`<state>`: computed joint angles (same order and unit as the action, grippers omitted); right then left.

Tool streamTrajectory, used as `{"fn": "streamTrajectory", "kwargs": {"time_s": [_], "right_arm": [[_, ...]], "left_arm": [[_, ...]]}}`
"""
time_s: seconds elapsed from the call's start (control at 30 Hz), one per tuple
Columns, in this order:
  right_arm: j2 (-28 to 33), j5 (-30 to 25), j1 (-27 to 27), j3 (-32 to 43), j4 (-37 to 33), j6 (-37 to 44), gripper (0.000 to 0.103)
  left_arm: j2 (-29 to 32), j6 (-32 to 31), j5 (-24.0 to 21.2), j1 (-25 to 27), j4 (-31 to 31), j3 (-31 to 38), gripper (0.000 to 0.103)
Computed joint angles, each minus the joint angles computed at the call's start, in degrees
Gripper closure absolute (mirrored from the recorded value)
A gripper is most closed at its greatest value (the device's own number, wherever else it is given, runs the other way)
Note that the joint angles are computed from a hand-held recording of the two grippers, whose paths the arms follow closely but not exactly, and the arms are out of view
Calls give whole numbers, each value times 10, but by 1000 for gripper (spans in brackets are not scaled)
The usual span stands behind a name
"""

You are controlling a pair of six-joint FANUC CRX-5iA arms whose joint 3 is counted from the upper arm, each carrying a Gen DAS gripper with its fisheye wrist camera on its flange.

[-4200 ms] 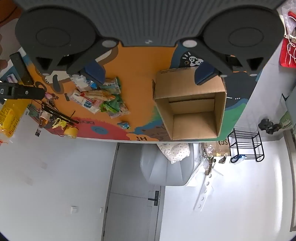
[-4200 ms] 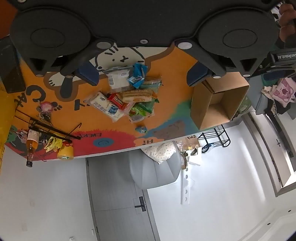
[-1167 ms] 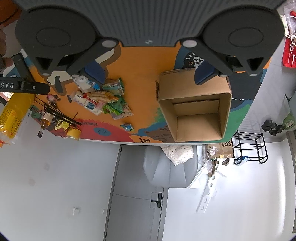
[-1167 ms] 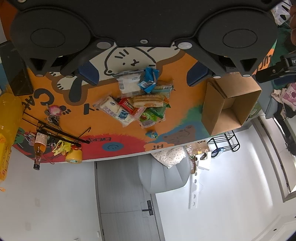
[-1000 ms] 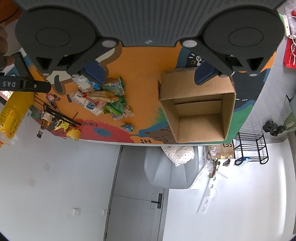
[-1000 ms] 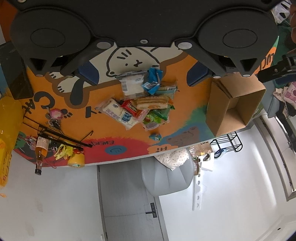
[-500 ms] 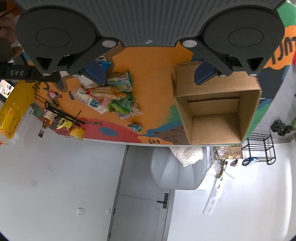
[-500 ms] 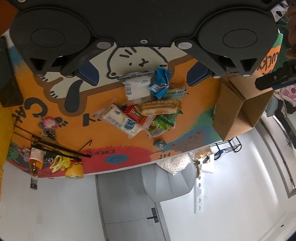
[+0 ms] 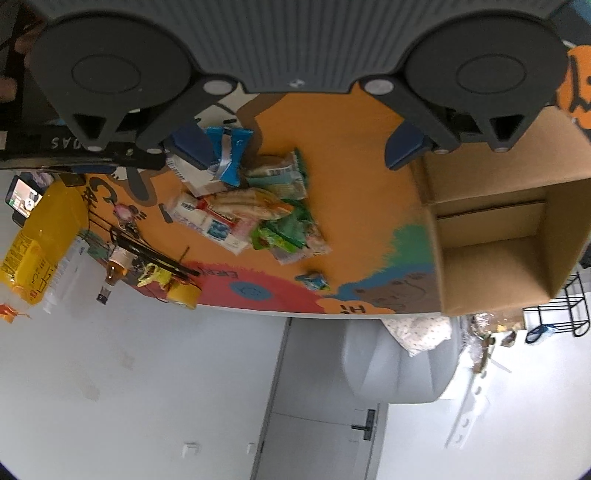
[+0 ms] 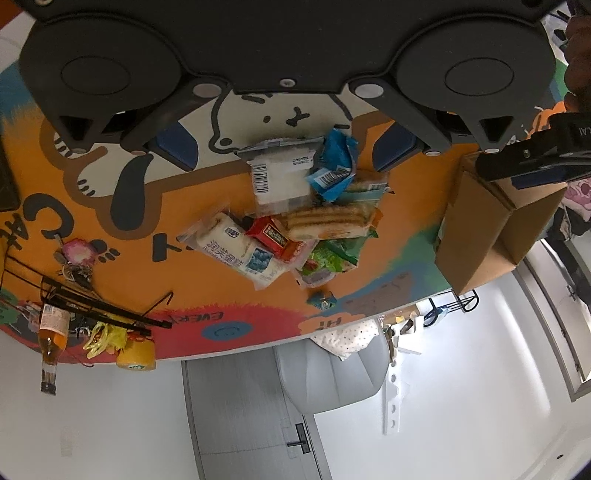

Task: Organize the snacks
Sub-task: 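Grasp the green cracker pack with the left tool while the right tool grasps the white bread pack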

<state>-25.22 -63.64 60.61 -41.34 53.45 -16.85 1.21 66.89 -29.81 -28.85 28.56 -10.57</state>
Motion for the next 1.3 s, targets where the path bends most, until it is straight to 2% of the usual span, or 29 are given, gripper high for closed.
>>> {"fn": "streamTrajectory", "kwargs": {"time_s": [0.1, 0.27, 0.33, 0.5, 0.8, 1.0, 1.3], "right_arm": [[0, 12, -12, -5, 0, 2, 2], [-5, 48, -39, -12, -21, 12, 15], [-4, 58, -49, -13, -33, 18, 23], [1, 82, -70, -16, -39, 25, 25], [28, 122, -109, -2, -52, 71, 24], [45, 117, -115, -1, -41, 83, 22], [19, 120, -119, -21, -34, 83, 45]], "left_arm": [[16, -9, -1, -4, 10, 8, 6], [47, -11, -17, -8, 16, 33, 15], [58, -5, -25, -9, 11, 44, 19], [91, 22, -47, -13, -14, 80, 25], [143, 50, -80, -20, -38, 141, 26], [168, 68, -98, -22, -48, 173, 26], [199, 97, -115, -28, -77, 212, 26]]}}
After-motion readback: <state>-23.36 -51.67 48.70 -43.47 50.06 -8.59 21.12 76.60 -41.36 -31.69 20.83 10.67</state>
